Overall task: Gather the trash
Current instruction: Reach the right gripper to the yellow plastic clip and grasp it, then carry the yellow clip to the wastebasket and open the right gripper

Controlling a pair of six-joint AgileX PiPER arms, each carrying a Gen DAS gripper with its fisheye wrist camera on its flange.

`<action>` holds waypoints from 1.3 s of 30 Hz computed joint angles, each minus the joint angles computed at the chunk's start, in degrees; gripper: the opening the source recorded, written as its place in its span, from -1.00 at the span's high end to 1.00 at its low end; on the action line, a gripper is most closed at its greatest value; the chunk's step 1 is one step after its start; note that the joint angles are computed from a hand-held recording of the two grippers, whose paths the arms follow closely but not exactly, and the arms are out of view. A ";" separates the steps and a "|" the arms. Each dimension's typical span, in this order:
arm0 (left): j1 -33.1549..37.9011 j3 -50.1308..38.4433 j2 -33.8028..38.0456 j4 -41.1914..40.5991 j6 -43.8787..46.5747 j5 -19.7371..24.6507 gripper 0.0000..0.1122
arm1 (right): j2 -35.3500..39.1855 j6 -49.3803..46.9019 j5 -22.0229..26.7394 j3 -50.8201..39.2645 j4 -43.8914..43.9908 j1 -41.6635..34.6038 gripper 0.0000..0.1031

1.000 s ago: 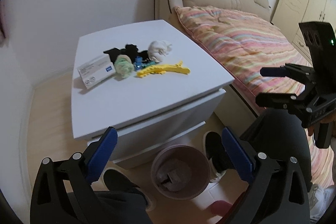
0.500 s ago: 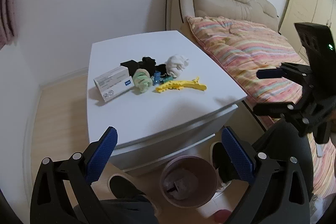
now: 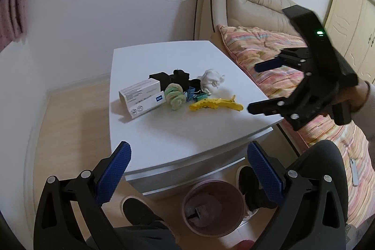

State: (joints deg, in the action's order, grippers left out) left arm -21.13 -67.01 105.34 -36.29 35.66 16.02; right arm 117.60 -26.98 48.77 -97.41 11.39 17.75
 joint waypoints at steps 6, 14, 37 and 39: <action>0.97 -0.20 0.28 -1.08 1.13 0.23 -0.70 | 8.15 -3.44 6.52 -10.46 1.06 -0.40 -0.92; 1.92 -0.85 1.44 -2.50 2.39 0.83 -0.70 | 14.51 -5.35 12.38 -18.42 0.88 0.04 -0.10; 1.80 -1.43 1.85 -2.88 2.73 1.25 -0.70 | 9.09 -7.54 6.15 -9.12 4.24 -1.02 0.82; 1.73 -1.36 1.75 -2.87 2.77 1.14 -0.70 | 6.03 -7.98 4.36 -5.11 5.28 -1.31 0.82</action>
